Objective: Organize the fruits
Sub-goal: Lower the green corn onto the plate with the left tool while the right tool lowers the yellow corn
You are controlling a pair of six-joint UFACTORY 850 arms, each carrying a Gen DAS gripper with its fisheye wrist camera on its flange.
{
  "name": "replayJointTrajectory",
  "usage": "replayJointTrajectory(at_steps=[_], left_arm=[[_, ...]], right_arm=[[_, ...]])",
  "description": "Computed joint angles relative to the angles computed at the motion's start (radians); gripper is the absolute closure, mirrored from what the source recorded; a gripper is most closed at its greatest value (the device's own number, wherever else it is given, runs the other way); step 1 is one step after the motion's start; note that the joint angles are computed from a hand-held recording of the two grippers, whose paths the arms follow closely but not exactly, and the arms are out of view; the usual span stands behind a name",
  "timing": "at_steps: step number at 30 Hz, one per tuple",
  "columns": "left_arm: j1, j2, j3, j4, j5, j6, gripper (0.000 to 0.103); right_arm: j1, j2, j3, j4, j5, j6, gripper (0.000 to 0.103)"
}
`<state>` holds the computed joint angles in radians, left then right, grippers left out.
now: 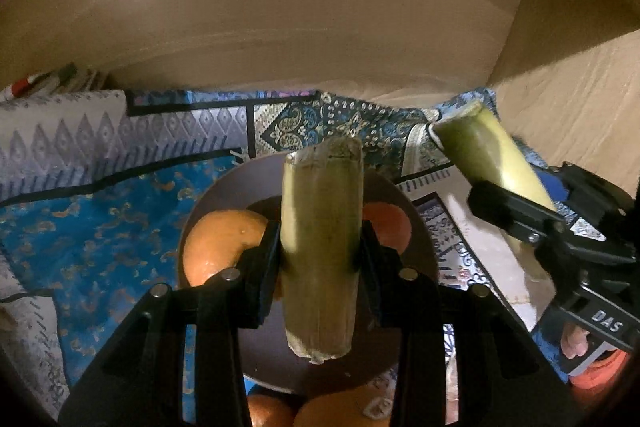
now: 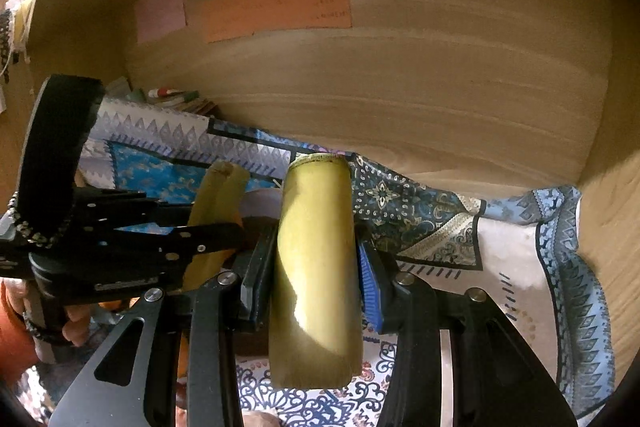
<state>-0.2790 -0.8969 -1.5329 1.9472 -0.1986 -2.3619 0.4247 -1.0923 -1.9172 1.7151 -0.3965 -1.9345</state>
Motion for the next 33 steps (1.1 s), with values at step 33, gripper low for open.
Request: replayJointTrajectory(at_steps=[33], left_arm=[[-0.015, 0.25, 0.446, 0.239, -0.298, -0.329, 0.039]], right_arm=[[0.084, -0.185, -0.312, -0.78, 0.004, 0.697, 0.069]])
